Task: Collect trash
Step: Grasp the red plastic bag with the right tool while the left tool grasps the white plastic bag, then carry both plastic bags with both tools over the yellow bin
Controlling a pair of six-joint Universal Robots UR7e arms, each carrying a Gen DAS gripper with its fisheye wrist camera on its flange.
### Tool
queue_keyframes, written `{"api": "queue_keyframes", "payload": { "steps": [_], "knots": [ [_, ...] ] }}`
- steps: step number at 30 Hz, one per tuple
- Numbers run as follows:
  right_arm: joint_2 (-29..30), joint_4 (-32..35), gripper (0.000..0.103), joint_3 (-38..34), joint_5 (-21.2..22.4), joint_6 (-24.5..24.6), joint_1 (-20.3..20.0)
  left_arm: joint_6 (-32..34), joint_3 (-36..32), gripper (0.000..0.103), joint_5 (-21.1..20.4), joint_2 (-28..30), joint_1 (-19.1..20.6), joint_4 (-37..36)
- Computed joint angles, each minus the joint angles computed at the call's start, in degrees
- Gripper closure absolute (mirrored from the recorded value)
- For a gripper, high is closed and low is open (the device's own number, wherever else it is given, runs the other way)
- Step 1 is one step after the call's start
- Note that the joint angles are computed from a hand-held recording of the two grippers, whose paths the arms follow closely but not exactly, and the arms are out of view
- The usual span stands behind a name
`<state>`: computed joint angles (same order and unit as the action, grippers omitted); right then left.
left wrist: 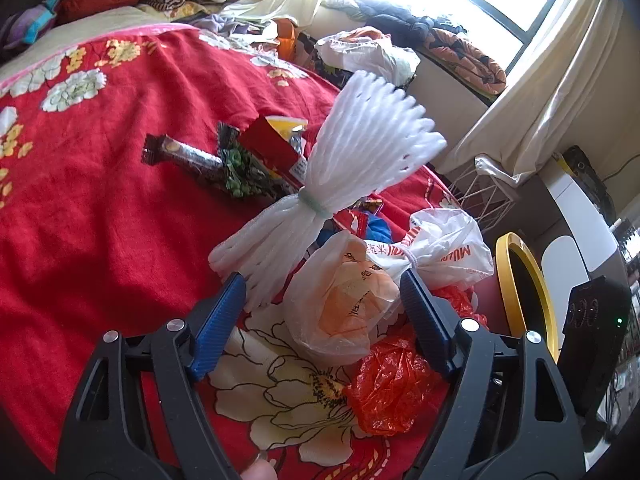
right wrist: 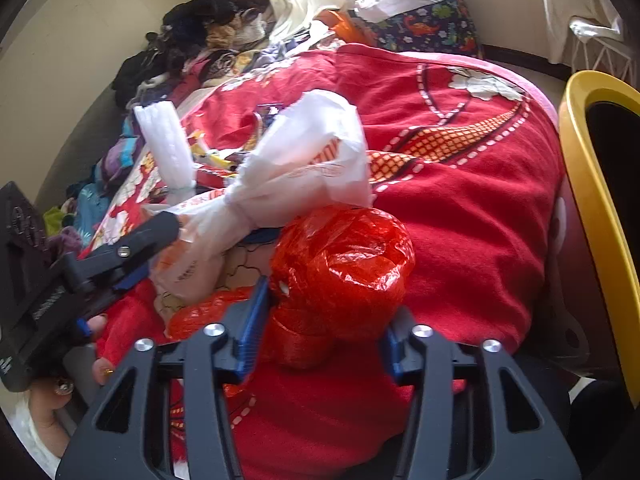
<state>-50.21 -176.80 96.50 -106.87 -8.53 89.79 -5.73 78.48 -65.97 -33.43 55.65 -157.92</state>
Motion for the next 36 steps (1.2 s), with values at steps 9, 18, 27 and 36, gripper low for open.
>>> {"api": "queue_keyframes", "payload": {
  "steps": [9,18,27,36],
  "knots": [
    [-2.36,-0.63,0.068,2.74,2.13,-0.82,-0.35,0.46,-0.38,0.044,-0.11,0.01,-0.63,2.06],
    [-5.2,-0.88,0.069,5.12,2.87,-0.82,-1.0,3.29,-0.52,0.062,0.3,0.08,-1.44,3.6],
    [-7.06,-1.79,0.07,6.06,4.16,-0.44,-1.17,5.7,0.62,0.077,-1.26,-0.81,-2.21,2.23],
    [-8.56,-5.04,0.07,6.86,5.5,-2.51,-0.65,6.89,2.26,0.084,-1.81,-2.22,-3.45,-3.85]
  ]
}}
